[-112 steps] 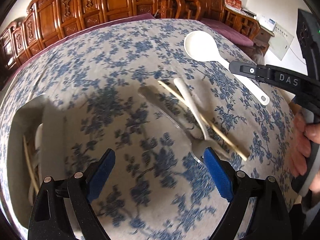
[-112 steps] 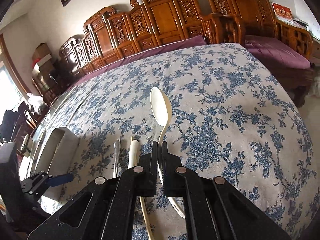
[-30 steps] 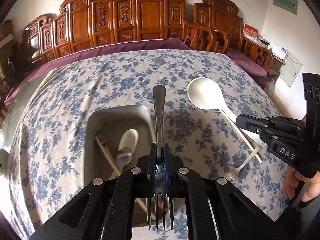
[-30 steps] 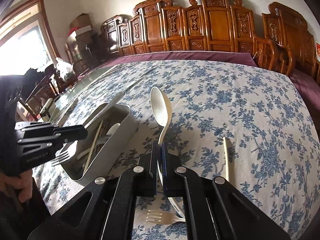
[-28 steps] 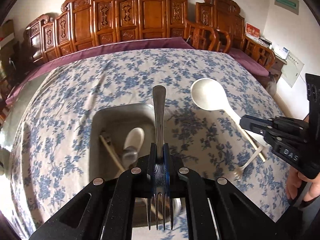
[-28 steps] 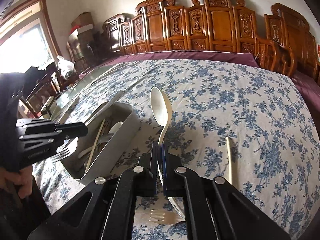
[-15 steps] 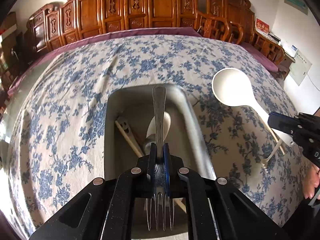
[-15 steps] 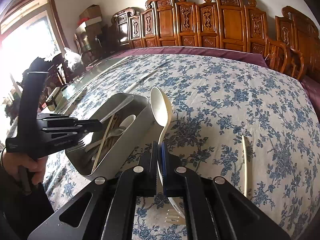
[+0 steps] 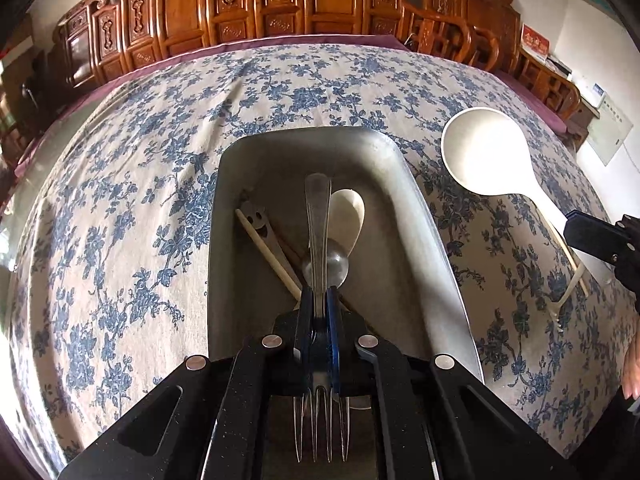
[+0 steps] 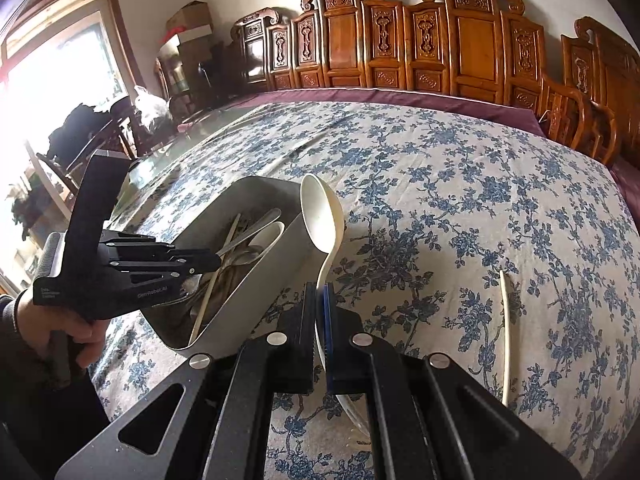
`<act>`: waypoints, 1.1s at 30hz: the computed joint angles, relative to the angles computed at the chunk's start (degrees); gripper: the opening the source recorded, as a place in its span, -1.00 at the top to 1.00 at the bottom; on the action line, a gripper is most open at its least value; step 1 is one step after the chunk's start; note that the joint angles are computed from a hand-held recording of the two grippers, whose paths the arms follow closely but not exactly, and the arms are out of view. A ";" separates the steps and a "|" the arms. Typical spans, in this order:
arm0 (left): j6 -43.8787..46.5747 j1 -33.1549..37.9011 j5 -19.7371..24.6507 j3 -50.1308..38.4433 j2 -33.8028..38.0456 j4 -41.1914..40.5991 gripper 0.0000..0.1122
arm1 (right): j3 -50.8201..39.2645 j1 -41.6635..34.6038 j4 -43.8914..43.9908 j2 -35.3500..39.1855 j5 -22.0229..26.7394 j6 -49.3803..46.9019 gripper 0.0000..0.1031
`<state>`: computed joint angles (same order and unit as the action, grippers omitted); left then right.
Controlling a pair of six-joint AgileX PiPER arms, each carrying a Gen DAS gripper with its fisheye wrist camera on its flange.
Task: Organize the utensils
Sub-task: 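Carry the fork with left and the spoon with right over the tray, then open the left gripper to drop the fork into the tray, then lower the held spoon into the tray with the right gripper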
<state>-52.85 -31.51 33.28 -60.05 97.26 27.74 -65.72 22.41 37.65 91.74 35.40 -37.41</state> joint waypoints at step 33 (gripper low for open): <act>-1.49 4.21 1.50 3.97 -14.18 5.14 0.11 | -7.24 17.25 -27.36 0.00 -2.05 36.39 0.91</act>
<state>-54.34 -27.31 34.78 -56.08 83.08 32.87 -72.96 39.66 10.29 91.74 33.35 -1.01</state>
